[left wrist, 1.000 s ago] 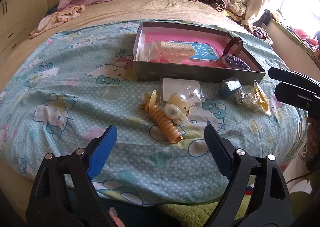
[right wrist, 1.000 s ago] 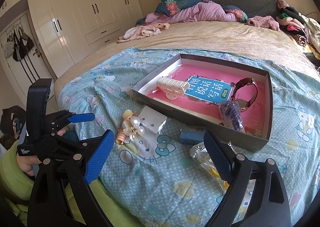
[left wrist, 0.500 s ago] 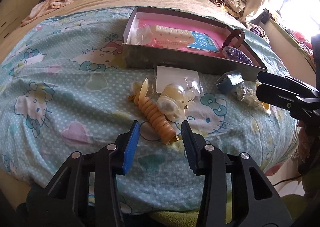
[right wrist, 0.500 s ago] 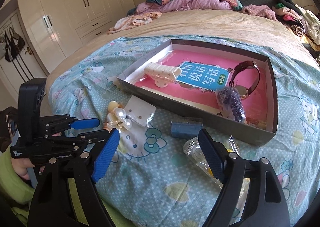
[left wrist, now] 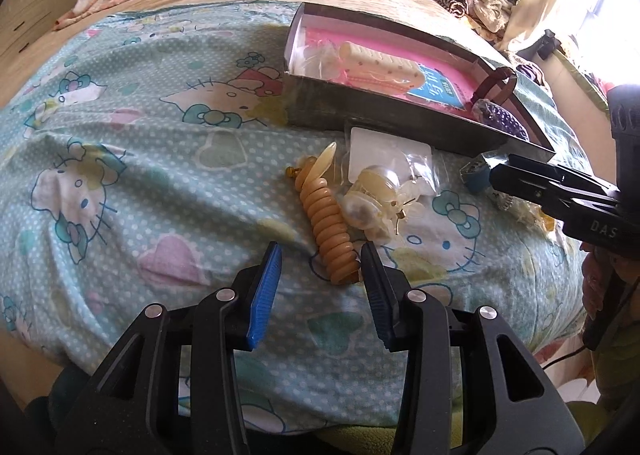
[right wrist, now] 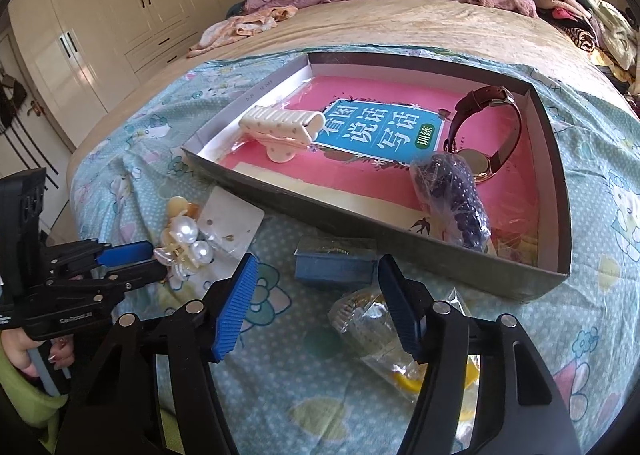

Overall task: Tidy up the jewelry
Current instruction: 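Grasp the orange spiral hair tie with the left tool while the right tool grasps the blue case, then carry the spiral hair tie and blue case over the pink box with both tools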

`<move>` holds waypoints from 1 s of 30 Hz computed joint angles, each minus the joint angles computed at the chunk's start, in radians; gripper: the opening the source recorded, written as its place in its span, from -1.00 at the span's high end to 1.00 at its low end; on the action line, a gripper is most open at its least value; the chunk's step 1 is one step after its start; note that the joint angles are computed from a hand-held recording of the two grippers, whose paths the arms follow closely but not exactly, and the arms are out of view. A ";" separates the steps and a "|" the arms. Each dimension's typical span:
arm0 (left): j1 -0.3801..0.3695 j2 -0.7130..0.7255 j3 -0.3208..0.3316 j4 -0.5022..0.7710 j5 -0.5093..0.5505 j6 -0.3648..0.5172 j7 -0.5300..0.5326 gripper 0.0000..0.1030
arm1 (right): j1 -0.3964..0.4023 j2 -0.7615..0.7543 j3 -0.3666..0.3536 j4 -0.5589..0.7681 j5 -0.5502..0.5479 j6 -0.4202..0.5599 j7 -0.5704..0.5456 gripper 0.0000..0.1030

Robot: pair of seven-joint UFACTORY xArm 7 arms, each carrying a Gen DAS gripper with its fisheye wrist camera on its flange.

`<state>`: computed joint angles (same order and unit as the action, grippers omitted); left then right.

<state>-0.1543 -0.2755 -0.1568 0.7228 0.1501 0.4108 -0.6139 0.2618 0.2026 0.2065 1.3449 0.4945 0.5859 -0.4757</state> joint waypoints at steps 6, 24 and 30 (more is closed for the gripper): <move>0.002 0.015 0.008 0.011 -0.006 0.001 0.002 0.36 | 0.014 0.041 -0.006 0.022 -0.060 -0.016 0.057 0.01; 0.002 -0.034 0.015 -0.033 -0.045 -0.059 0.044 0.79 | -0.021 -0.027 0.024 -0.033 0.139 -0.021 -0.128 0.10; 0.009 -0.090 0.005 -0.062 -0.046 -0.073 0.039 0.80 | -0.010 -0.064 0.010 -0.051 0.184 -0.022 -0.164 0.10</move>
<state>-0.1449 -0.3660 -0.1518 0.6607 0.1038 0.3375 -0.5749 0.2518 0.1386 0.2161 1.2940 0.6782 0.5642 -0.6395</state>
